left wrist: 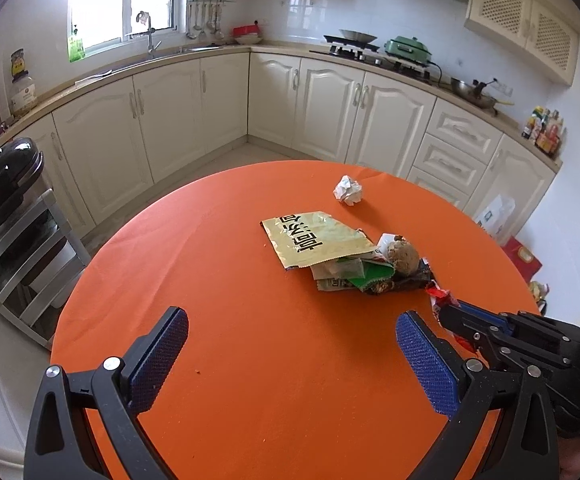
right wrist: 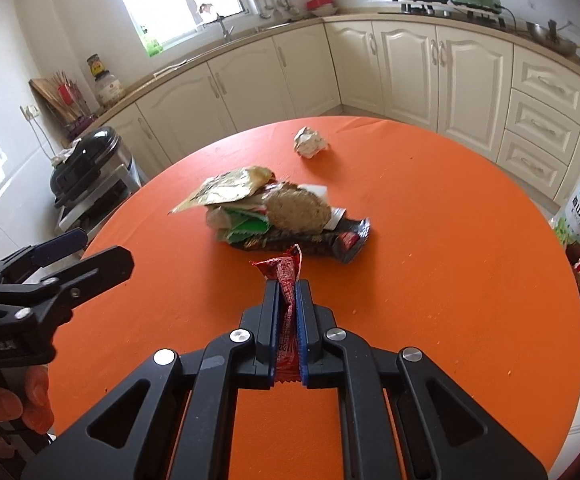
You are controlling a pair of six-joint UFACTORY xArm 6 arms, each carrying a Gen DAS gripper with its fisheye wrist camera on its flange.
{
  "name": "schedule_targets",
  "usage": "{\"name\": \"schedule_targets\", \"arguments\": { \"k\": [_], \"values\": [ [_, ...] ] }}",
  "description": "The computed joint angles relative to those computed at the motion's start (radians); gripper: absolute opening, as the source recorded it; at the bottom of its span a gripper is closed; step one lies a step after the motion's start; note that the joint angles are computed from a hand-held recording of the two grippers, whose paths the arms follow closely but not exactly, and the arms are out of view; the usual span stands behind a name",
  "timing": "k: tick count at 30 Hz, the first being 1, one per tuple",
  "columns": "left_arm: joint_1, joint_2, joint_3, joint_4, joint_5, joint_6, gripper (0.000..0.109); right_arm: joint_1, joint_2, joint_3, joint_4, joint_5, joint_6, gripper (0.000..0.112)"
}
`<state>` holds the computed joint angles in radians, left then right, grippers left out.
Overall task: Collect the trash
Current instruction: 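Grasp the red wrapper with the right tool while the left tool reaches the yellow packet, then grasp the yellow packet with the left tool and lift it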
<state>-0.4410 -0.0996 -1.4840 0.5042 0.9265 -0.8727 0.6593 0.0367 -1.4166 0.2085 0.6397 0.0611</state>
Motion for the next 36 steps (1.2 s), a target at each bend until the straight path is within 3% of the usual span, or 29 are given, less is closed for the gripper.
{"name": "schedule_targets", "arguments": {
  "k": [6,11,15,17,18,21,24,25,29,34,36],
  "values": [
    [0.040,0.144,-0.140,-0.058,0.004,0.051,0.102,-0.034,0.034,-0.053,0.035,0.007,-0.021,0.007],
    [0.061,0.307,-0.349,-0.064,0.043,0.087,0.102,-0.057,0.071,-0.108,0.060,0.006,-0.043,0.007],
    [0.082,0.485,-0.578,-0.080,0.114,0.164,0.102,-0.070,0.099,-0.138,0.076,0.007,-0.054,0.007],
    [0.098,0.600,-0.732,-0.125,0.196,0.228,0.100,-0.075,0.107,-0.142,0.084,0.006,-0.059,0.007],
    [0.109,0.633,-0.768,-0.163,0.196,0.258,0.099,-0.077,0.110,-0.145,0.085,0.007,-0.061,0.007],
    [0.145,0.613,-0.696,-0.295,0.100,0.300,0.079,-0.077,0.110,-0.143,0.088,0.005,-0.060,0.007],
    [0.155,0.582,-0.638,-0.311,0.051,0.305,0.065,-0.075,0.107,-0.138,0.081,0.002,-0.054,0.007],
    [0.163,0.567,-0.609,-0.338,0.024,0.311,0.050,-0.074,0.105,-0.136,0.080,0.005,-0.052,0.007],
    [0.186,0.549,-0.577,-0.365,-0.006,0.331,0.045,-0.075,0.091,-0.122,0.083,0.004,-0.052,0.007],
    [0.193,0.443,-0.424,-0.324,-0.103,0.301,0.023,-0.068,0.065,-0.096,0.062,0.004,-0.033,0.007],
    [0.191,0.401,-0.369,-0.315,-0.129,0.292,0.021,-0.068,0.056,-0.085,0.060,0.003,-0.028,0.007]
  ]
}}
